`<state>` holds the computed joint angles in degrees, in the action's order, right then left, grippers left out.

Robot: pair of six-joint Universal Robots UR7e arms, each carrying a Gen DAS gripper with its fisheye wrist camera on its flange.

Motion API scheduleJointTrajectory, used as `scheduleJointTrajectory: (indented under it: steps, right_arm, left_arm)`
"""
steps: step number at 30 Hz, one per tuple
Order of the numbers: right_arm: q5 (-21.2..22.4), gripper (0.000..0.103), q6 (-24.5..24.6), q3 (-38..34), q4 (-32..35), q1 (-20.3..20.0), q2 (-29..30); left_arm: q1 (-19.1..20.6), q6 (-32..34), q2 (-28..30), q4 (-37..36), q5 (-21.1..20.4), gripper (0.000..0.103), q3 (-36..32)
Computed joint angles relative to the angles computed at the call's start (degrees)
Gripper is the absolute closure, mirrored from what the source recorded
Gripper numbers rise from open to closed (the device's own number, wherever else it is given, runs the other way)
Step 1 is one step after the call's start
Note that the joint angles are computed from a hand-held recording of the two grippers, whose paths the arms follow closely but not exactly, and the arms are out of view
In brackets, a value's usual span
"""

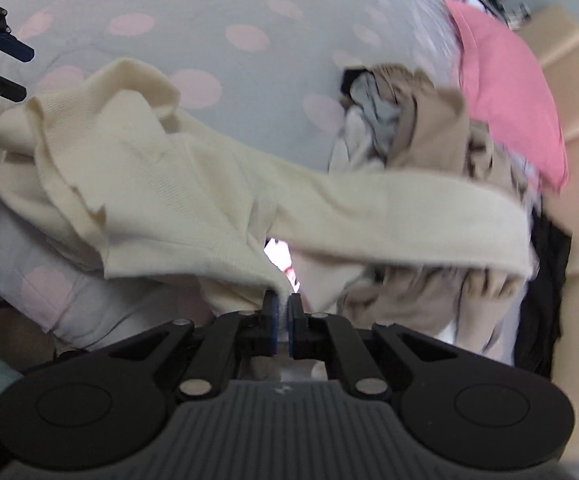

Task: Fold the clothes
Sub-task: 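Grasp the sweater edge with the left gripper while the right gripper holds it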

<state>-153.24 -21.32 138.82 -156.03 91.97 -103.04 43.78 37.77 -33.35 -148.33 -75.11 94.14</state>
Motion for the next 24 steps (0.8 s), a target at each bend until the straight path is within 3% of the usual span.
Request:
scheduleJointTrajectory:
  steps: [9,14,20,22,24]
  right_arm:
    - [7.4,0.098,-5.6,5.1,-12.1,-4.9,-3.6]
    - [10.4,0.098,-6.6,5.4,-12.3,-6.3,-5.6]
    - [13.4,0.098,-6.7,5.9,-11.4,-7.9,-8.0]
    - [13.6,0.097,-6.9,6.0,-11.5,-8.0,-8.2]
    - [13.9,0.097,-6.7,6.1,-11.2,-8.4,-8.5]
  left_arm:
    - [-4.9,23.6,3.9,0.6,-0.7,0.055,-4.1]
    - [-6.0,36.6,5.2,0.2,-1.7,0.054,-3.6]
    - [-6.9,47.0,7.5,-2.4,-1.6,0.055,-3.0]
    - [-7.3,50.1,8.3,-2.4,-1.6,0.058,-3.4]
    - [-7.6,51.7,8.9,-0.6,-1.2,0.072,-4.2]
